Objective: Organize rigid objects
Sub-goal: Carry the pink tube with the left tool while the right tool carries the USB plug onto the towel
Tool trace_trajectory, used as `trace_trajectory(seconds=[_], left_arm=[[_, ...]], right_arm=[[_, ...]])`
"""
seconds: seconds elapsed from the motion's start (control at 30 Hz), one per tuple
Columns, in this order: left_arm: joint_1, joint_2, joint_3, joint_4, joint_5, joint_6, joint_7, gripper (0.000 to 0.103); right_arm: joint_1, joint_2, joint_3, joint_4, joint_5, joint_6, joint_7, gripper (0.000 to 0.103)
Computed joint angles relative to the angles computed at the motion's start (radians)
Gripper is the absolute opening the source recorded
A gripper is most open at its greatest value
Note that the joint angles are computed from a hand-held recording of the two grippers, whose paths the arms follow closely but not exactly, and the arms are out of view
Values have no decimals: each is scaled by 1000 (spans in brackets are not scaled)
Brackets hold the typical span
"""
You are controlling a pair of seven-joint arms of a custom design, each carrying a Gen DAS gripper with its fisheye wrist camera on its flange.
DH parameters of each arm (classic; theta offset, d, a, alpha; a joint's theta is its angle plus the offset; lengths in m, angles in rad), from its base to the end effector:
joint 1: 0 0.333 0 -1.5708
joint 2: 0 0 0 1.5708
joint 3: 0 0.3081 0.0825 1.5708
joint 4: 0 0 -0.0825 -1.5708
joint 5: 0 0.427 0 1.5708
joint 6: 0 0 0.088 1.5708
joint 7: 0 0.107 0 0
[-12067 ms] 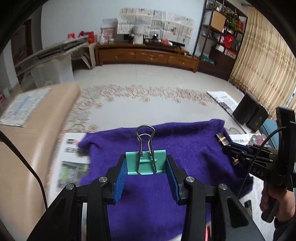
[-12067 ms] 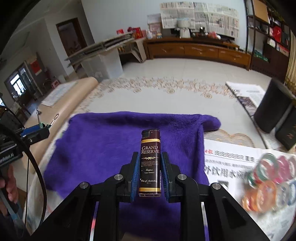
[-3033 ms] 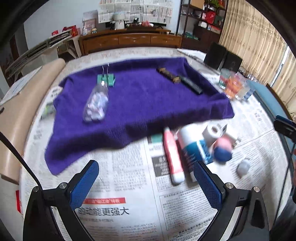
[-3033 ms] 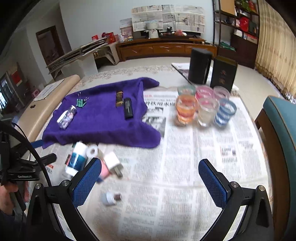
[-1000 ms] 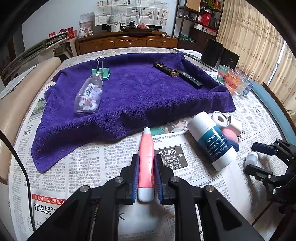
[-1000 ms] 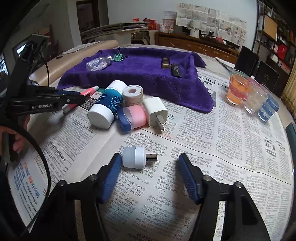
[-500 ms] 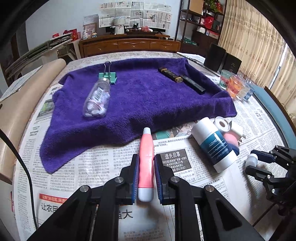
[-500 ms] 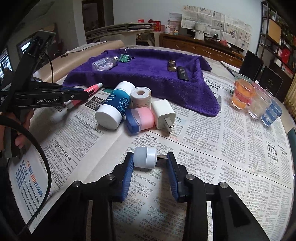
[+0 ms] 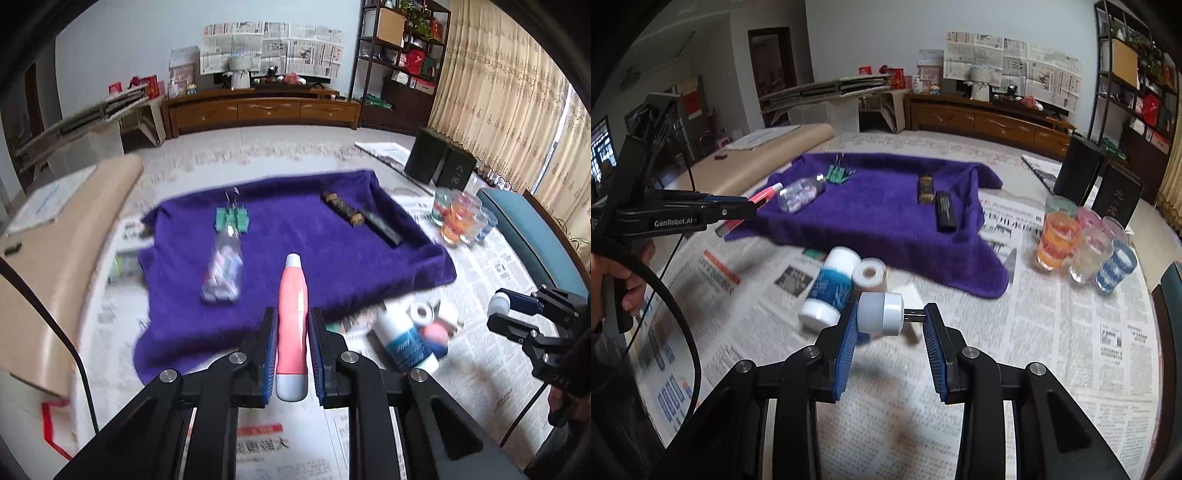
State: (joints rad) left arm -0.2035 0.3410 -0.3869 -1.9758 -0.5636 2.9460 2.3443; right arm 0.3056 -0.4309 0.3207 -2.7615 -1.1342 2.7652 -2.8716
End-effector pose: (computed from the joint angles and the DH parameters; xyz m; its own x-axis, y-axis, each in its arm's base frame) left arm 0.5897 -0.3357 0.3358 -0.7193 -0.6917 0.0649 -0.5535 0.5141 -0.6552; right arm 0.3264 0.2679 0.3221 -0.1635 -0.9816 -0.0988 -0.6961 0.1858 -0.6935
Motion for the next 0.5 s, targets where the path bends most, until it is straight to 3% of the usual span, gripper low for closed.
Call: trace_trajectory(seconds=[0.2, 0.3, 0.5], left_arm=[[-45, 64, 66, 110, 106, -25, -90, 16], [-96, 117, 122, 176, 207, -16, -160, 16], [-115, 244, 156, 340, 306, -72, -257, 16]], right_arm=[[-85, 25, -49, 54, -63, 76, -26, 36], [-131, 97, -68, 119, -128, 109, -22, 36], [-142, 280, -156, 261, -209, 144, -57, 36]])
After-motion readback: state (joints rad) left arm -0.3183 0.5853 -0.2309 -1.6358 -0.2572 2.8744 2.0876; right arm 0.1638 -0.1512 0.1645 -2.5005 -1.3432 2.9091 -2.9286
